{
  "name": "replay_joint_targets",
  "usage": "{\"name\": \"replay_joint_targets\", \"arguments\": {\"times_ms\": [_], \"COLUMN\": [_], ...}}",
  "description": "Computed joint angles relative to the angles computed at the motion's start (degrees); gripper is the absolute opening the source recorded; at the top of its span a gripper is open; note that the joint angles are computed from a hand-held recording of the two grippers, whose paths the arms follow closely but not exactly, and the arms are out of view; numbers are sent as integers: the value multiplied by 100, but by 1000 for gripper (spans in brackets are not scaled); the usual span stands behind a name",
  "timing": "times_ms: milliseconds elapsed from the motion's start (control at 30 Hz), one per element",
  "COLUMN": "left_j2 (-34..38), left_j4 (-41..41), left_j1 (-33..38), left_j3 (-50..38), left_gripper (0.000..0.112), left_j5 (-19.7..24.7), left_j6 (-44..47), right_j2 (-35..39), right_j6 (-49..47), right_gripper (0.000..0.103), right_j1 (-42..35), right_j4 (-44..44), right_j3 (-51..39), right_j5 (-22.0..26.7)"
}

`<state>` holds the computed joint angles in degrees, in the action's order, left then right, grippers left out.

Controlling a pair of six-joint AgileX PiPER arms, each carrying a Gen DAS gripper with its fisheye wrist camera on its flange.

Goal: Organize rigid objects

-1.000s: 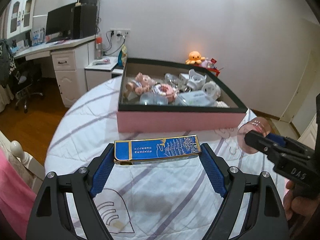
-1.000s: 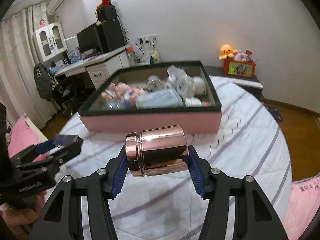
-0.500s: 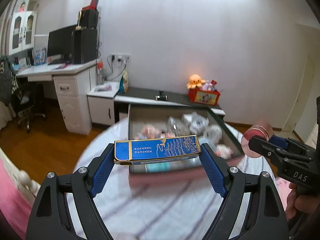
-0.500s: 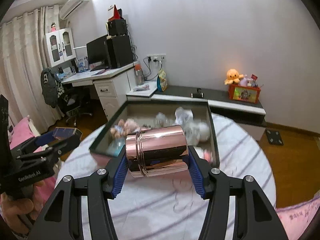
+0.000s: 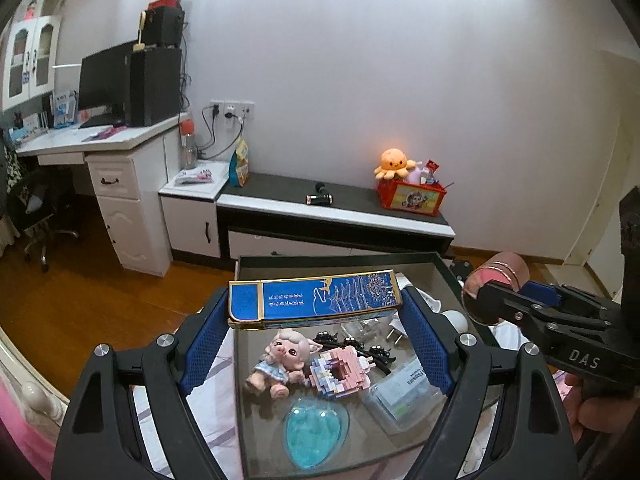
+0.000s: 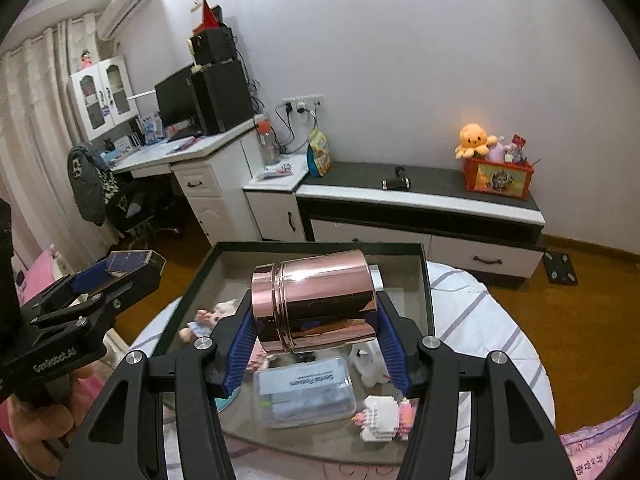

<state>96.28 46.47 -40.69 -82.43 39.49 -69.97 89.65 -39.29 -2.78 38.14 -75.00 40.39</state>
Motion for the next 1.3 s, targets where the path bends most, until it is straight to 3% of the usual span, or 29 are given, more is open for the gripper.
{"name": "replay_joint_targets", "arguments": {"times_ms": [200, 500, 533, 600, 700, 833, 967, 1100, 1300], "left_j2": [366, 1051, 1088, 1050, 774, 363, -220, -741, -1241], "left_j4": [-232, -1219, -1238, -1083, -625, -112, 486, 1108, 1596], "left_j1": [126, 433, 432, 393, 268, -30, -515, -1297, -2436], "left_j3": [-205, -821, -855, -778, -452, -40, 538, 955, 1330], "left_gripper": [85, 86, 86, 93, 102, 103, 103, 103, 103], "left_j5": [-102, 146, 212, 245, 249, 381, 553, 1114, 2060], "left_j6": [152, 1179, 1206, 1072, 601, 176, -490, -1195, -1934], "right_j2": [419, 890, 900, 862, 627, 172, -524, -1535, -2689], "right_j6": [212, 435, 338, 313, 232, 554, 169, -267, -664], "right_gripper": [57, 58, 61, 83, 88, 89, 89, 89, 89], "right_j1": [110, 105, 68, 27, -69, -53, -247, -433, -1042], "right_j4": [-205, -293, -205, -156, -11, -271, 221, 569, 802], "right_j3": [-223, -439, -431, -425, -243, 138, 782, 1587, 2260], "right_j5": [-5, 40, 79, 118, 49, -204, -265, -280, 191]}}
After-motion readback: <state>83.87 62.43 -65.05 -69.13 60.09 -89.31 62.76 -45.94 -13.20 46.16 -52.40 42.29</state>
